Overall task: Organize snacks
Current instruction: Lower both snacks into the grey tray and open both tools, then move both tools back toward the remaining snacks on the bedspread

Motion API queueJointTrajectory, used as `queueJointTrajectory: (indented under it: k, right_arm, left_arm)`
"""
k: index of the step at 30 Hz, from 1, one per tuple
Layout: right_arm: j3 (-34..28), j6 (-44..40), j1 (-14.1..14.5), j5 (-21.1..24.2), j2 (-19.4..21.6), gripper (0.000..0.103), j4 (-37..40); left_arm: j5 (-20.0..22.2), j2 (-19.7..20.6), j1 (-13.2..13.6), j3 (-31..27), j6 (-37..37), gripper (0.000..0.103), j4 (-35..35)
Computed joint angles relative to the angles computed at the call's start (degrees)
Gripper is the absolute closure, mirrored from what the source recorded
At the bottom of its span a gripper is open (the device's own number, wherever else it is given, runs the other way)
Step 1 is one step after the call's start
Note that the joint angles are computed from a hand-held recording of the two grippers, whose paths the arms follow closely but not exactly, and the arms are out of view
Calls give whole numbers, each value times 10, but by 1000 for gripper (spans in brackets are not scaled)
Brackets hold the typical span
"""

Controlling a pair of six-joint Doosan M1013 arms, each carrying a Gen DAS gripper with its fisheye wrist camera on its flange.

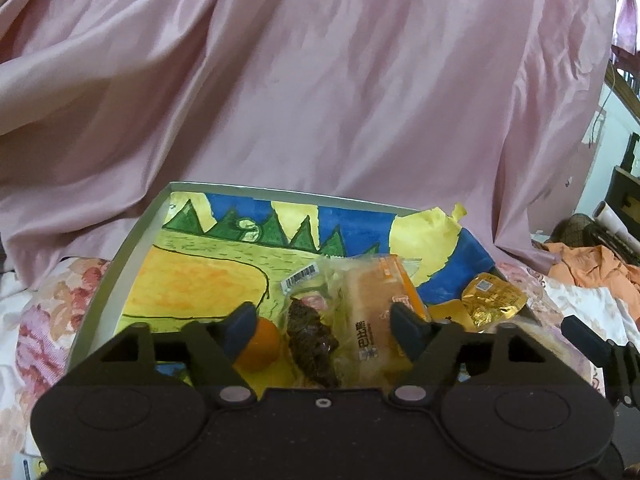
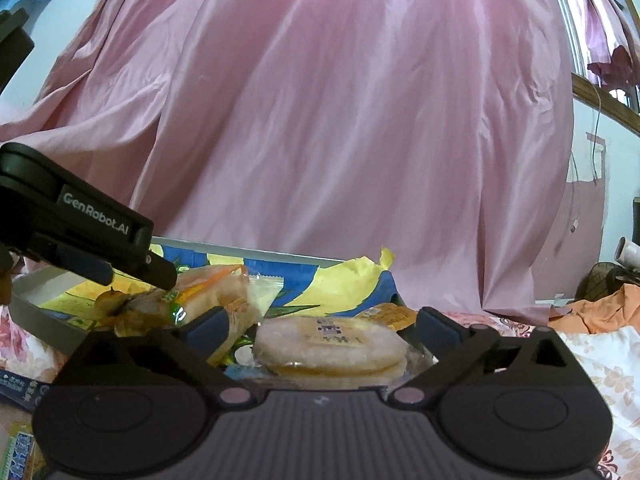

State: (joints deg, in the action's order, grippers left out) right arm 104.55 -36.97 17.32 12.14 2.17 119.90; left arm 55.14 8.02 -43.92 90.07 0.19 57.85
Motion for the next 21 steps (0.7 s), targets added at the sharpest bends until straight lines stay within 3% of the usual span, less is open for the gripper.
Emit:
queueJointTrajectory:
  k: [6,12,21]
  right_arm:
    - [-3,52,2,-11,-13,0,-40]
    - [1,84,1,-17,-43,0,-56]
    - [22,186,-5,-22,-99,0,-130]
  left_arm:
    - [26,-19,-20,11,-46,2,48]
    - [57,-44,-48,23,-86,1,93]
    - [128,-74,-111,50,-134,1,148]
